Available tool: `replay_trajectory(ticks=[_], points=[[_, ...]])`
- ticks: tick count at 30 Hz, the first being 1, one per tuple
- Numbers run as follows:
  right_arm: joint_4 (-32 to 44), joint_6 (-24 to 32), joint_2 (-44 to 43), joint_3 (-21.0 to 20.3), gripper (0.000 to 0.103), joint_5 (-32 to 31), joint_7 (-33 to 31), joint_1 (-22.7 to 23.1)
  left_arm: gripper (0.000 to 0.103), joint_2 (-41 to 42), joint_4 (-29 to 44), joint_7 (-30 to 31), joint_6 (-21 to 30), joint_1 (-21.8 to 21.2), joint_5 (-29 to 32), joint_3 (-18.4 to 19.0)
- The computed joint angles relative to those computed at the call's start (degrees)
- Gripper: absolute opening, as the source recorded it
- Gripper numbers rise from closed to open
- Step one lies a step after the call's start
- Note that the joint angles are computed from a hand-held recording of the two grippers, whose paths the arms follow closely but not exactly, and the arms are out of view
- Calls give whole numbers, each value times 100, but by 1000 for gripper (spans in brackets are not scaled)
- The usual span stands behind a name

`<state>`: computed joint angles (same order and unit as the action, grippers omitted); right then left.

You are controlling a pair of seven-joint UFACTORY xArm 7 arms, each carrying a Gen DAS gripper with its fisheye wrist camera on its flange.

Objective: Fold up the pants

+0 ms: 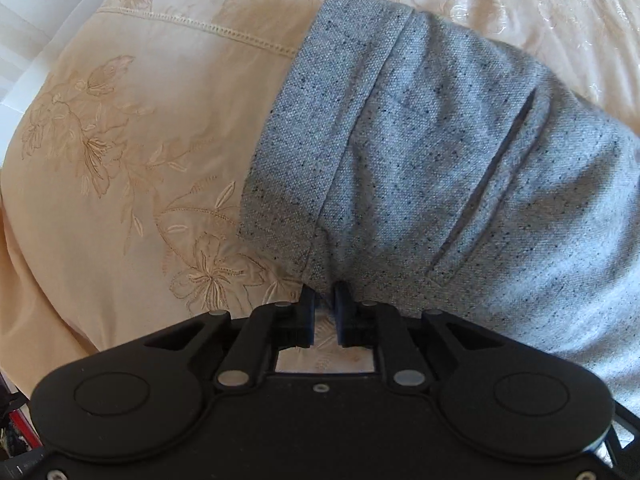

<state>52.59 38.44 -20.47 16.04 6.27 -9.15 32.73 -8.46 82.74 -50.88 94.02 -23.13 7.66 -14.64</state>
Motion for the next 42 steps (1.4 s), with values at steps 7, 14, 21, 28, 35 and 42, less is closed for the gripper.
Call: replay_trajectory(ticks=[7, 14, 21, 28, 35, 42], points=[[-192, 360, -1007, -490, 24, 596, 437, -317, 23, 377, 1375, 68, 959, -421, 1222, -433], [-122, 742, -1161, -681, 25, 191, 1441, -1363, 23, 1341, 2306, 541, -61, -916, 1442, -267], [134, 723, -764, -850, 25, -209, 1839, -1945, 24, 2075, 2589, 1326, -842, -1200, 1327, 199], [611, 430, -25, -970, 25, 57, 1722, -1882, 24, 1094, 740, 1748, -1512, -732, 429, 305], [1343, 145, 1066, -904, 25, 147, 1453, -1784, 24, 1188, 836, 1655, -1369, -772, 804, 67], [1802, 1270, 1502, -1001, 28, 953, 761, -1754, 24, 1067, 709, 1627, -1555, -695, 568, 105]])
